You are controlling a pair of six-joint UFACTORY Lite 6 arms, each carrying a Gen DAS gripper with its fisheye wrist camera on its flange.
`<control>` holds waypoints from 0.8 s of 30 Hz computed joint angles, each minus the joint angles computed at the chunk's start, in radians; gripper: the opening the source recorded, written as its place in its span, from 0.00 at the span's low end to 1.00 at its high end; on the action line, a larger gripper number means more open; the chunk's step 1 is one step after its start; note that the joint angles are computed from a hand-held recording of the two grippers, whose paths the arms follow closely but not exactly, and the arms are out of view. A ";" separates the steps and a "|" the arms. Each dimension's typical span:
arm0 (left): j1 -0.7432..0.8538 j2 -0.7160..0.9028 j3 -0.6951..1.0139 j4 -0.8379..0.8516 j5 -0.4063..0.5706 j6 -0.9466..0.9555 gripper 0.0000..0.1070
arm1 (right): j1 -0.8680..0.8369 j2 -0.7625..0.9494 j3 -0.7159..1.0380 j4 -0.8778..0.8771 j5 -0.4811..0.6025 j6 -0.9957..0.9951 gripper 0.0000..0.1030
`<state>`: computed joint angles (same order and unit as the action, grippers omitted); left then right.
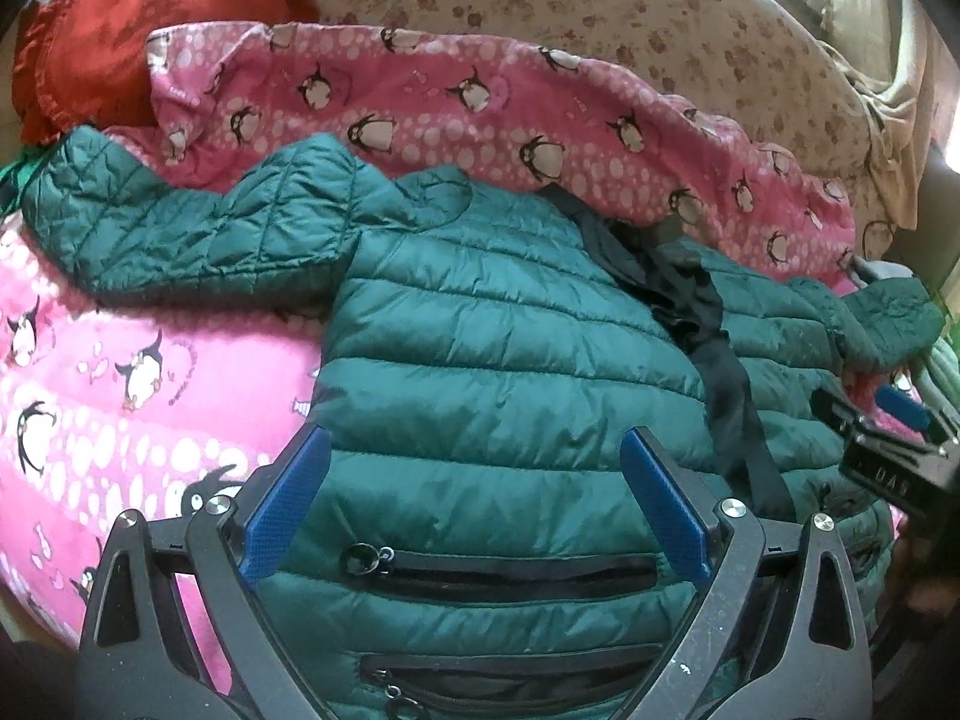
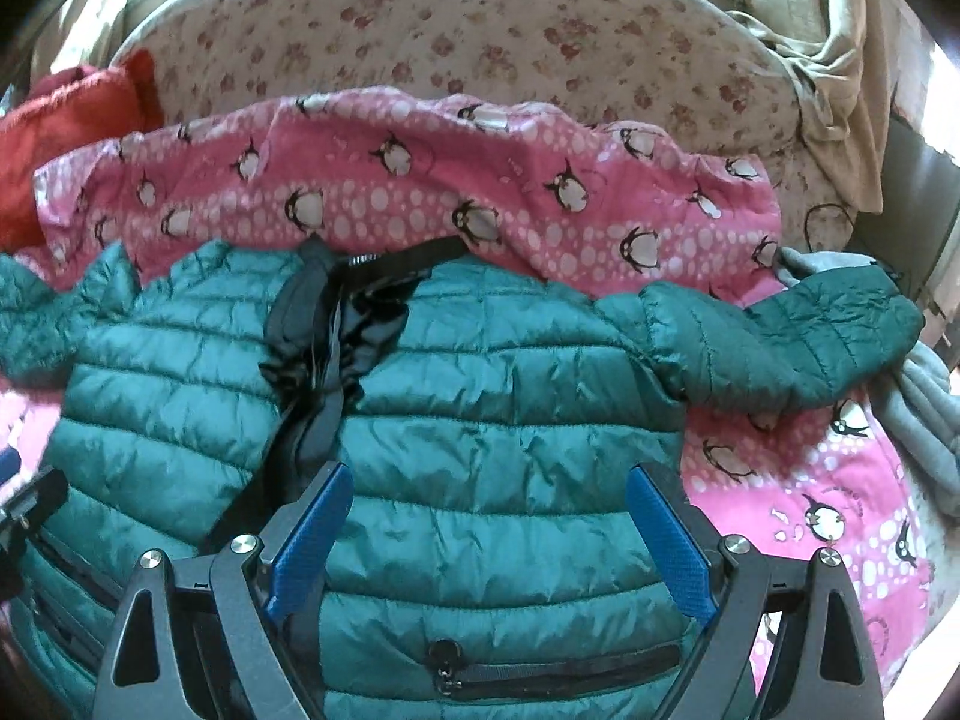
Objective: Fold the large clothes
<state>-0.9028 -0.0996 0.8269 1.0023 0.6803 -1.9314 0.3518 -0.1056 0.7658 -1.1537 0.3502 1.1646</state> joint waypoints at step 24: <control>0.016 -0.027 -0.048 0.003 -0.023 -0.041 0.91 | 0.011 0.012 -0.048 -0.062 0.019 0.038 0.88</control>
<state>-0.8864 -0.1266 0.7788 1.0049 0.6575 -1.9723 0.3628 -0.0940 0.7180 -1.2154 0.3693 1.2024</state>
